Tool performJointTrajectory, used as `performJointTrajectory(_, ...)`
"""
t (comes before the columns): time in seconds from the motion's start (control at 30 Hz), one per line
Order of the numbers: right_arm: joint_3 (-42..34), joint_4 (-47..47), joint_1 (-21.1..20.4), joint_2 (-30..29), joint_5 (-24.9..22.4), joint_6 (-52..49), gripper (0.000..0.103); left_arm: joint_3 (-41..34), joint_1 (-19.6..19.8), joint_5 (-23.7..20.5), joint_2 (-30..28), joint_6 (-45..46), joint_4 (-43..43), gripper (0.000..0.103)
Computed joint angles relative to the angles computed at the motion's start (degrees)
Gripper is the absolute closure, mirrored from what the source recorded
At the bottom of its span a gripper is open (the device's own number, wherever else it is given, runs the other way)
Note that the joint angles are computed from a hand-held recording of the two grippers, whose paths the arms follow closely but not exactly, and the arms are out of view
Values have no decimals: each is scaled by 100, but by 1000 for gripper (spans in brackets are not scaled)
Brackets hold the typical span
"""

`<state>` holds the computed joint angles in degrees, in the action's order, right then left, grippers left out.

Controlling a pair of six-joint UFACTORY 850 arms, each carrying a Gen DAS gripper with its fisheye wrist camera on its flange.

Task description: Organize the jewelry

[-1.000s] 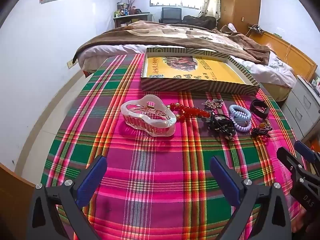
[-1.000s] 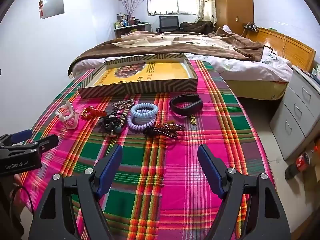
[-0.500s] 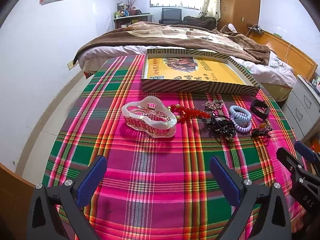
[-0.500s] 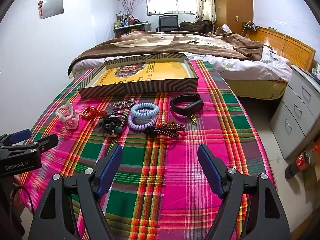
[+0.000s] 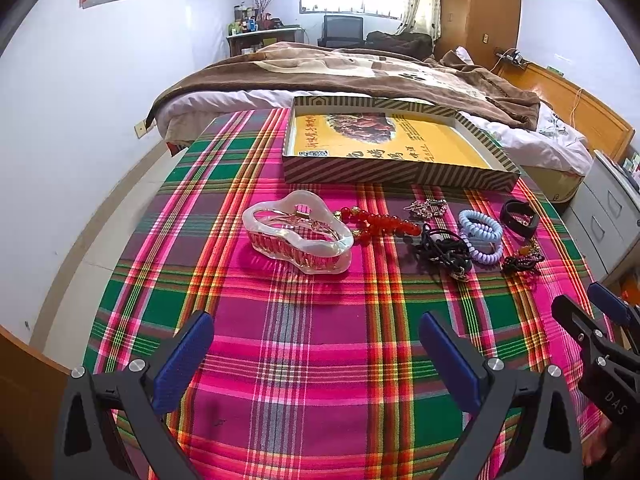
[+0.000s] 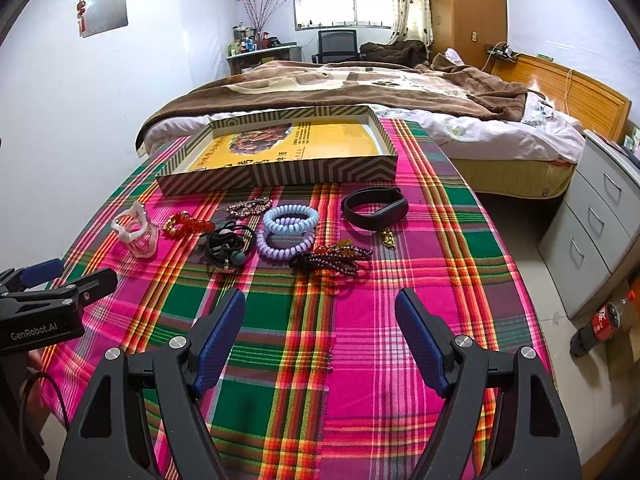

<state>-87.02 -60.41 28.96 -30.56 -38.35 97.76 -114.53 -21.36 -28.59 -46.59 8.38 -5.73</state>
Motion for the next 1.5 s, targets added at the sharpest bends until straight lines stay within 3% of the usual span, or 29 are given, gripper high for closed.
performJointTrajectory(0.83, -8, 47, 6, -9, -21, -27, 26, -48, 18, -90, -41, 80, -152, 0)
performJointTrajectory(1.0, 4, 62, -7, -12, -14, -19, 26, -100, 94, -119, -90, 330, -433, 0)
performJointTrajectory(1.27, 74, 19, -44, 28, -3, 41, 26, -188, 434, -201, -190, 1242, -1673, 0)
performJointTrajectory(1.5, 75, -11, -112, 24, -9, -13, 26, -992, 600, -662, -622, 1233, -1892, 0)
